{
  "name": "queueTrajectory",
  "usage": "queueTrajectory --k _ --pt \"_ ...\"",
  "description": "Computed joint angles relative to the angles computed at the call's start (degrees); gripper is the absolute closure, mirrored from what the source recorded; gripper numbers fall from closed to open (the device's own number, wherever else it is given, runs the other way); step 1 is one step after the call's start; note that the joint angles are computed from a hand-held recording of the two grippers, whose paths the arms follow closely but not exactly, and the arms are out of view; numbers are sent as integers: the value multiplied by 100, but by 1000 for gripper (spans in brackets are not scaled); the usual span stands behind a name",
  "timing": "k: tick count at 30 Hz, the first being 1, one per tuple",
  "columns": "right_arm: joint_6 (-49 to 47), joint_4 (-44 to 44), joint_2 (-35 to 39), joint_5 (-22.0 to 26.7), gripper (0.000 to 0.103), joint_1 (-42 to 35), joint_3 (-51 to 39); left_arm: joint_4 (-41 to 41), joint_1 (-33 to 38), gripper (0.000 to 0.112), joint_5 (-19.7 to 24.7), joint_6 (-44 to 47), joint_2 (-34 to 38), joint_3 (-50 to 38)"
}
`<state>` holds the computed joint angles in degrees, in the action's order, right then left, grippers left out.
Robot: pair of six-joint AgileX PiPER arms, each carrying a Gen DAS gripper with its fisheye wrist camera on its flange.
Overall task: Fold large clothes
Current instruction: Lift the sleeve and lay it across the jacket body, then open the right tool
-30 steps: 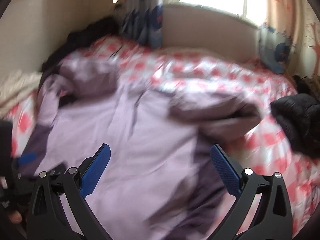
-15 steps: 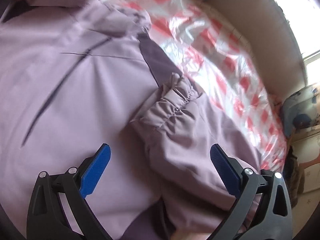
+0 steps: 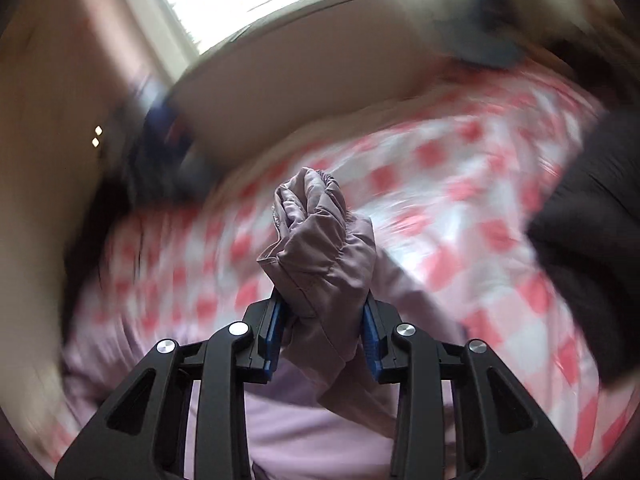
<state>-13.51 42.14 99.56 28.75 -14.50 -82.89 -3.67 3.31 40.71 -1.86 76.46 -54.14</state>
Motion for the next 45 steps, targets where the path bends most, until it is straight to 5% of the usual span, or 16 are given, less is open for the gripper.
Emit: queueTrajectory --k 3,5,7,11,19,21,23,27,30,34,36,39,42,43,45 --pt "-858 1275 -23 764 55 -1406 408 58 -16 16 -20 -52 24 15" --pt "-1580 2252 78 1470 31 -2153 777 96 -44 16 -26 -87 48 13" --pt "-2110 2919 189 1943 20 -2578 1139 175 -88 16 -61 -161 85 22" --pt "-3386 4332 432 3142 11 -2907 1879 308 -140 16 -92 -287 150 27" --pt "-2450 4505 1063 2443 7 -2334 1114 164 -104 16 -66 -138 196 19" --pt "-2386 4845 1174 2376 13 -2297 878 182 -114 16 -65 -140 203 16" --pt "-1957 4270 1203 2065 86 -2046 100 123 -96 16 -52 -77 232 9" --pt "-542 2615 1195 2132 92 -1452 -2084 -32 2 16 -34 34 297 -23" --pt "-503 2064 1156 2010 93 -1101 -3802 -128 133 16 -82 -50 122 -22" --pt "789 529 1759 2300 93 -1231 -5174 -246 204 16 -239 -99 -123 37" --pt "1141 -15 1840 2178 91 -1316 -4691 -245 152 16 -243 -66 -124 83" --pt "1570 -76 1636 2407 74 -1772 -2975 -301 71 16 -160 113 -21 116" --pt "424 873 690 2319 58 -1995 -1257 -449 130 16 -93 339 -31 113" --pt "-149 1209 380 2368 41 -2080 -684 -482 178 16 -99 382 -69 108" --pt "-1011 1454 -731 3149 27 -2176 462 -583 265 16 -84 472 -187 110"
